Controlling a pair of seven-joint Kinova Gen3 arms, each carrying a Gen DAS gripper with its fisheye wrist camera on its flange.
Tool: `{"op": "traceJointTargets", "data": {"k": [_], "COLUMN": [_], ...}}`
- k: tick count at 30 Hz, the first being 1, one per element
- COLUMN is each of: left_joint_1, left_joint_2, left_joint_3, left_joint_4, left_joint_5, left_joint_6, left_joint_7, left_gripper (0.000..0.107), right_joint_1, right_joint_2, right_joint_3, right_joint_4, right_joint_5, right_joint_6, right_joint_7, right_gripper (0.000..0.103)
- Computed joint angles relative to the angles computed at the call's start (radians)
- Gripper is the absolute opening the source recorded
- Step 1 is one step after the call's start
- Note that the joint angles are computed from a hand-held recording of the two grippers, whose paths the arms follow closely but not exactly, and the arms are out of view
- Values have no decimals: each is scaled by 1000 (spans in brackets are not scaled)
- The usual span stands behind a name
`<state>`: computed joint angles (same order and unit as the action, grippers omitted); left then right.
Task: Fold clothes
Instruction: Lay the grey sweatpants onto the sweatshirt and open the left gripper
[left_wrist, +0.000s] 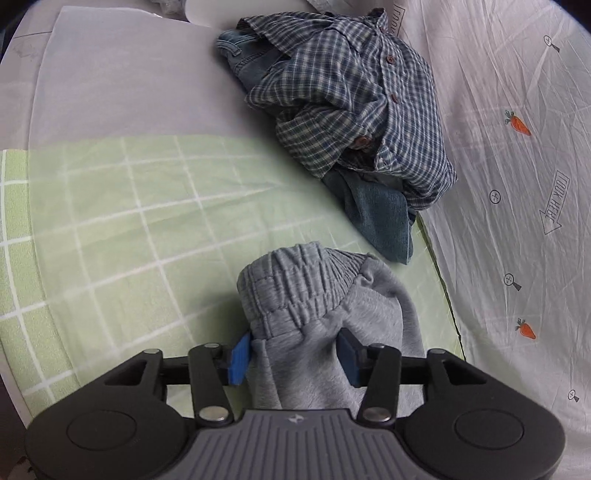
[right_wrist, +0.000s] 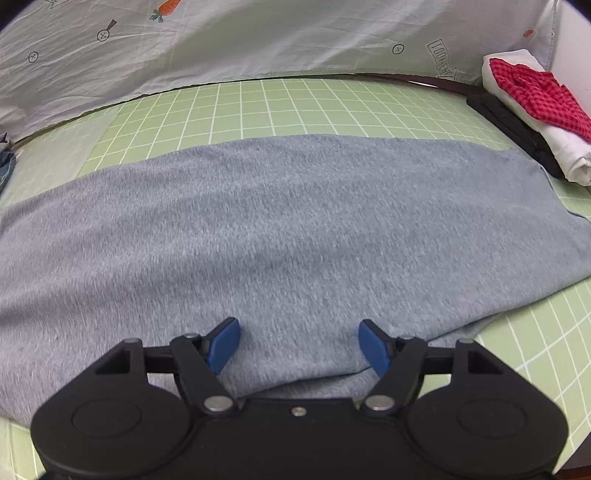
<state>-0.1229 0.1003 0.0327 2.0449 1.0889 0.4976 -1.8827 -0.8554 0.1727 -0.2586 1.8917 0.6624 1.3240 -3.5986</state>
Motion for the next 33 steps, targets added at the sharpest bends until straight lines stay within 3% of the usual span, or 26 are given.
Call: {"op": "traceJointTargets", "data": {"k": [2, 4, 8, 11, 14, 15, 16, 19, 22, 25, 27, 30, 33], "left_joint_1": [-9, 36, 213, 306, 271, 245, 238, 283, 302, 382, 428, 554, 693], "left_joint_2": [15, 32, 59, 71, 70, 67, 61, 38, 19, 19, 24, 55, 135], "left_joint_3": [1, -44, -209, -276, -209, -175, -157, -154, -91, -74, -38, -49, -114], "left_joint_4": [4, -5, -40, -75, -82, -82, -83, -93, -121, -164, -191, -246, -317], "left_joint_5": [62, 88, 74, -14, -35, -12, 1, 44, 65, 68, 33, -81, -203], "left_joint_6": [11, 17, 5, -20, -58, -64, -71, -99, -117, -107, -102, -56, 57], "left_joint_7": [-44, -51, -11, 82, 71, 36, 10, -94, -216, -338, -412, -431, -432], "left_gripper": [68, 74, 75, 73, 39, 23, 20, 19, 18, 18, 18, 20, 37], "right_joint_1": [4, 6, 12, 1, -12, -15, -19, -28, -27, -24, -20, -13, -5], "right_joint_2": [-8, -14, -22, -1, -10, -18, -22, -37, -62, -90, -114, -149, -184], "right_joint_3": [0, -2, -4, -5, -7, -10, -15, -29, -44, -62, -75, -98, -123], "right_joint_4": [10, 18, 22, -4, 3, 11, 16, 32, 59, 93, 118, 149, 177], "right_joint_5": [0, 1, -6, -23, -42, -49, -54, -75, -104, -123, -133, -147, -165], "right_joint_6": [-12, -20, -17, 73, 123, 133, 147, 182, 200, 201, 205, 223, 234], "right_joint_7": [-4, -8, -18, -29, -68, -86, -103, -149, -192, -225, -241, -258, -274], "right_gripper": [76, 77, 78, 78, 78, 78, 78, 77, 77, 77, 77, 77, 77]}}
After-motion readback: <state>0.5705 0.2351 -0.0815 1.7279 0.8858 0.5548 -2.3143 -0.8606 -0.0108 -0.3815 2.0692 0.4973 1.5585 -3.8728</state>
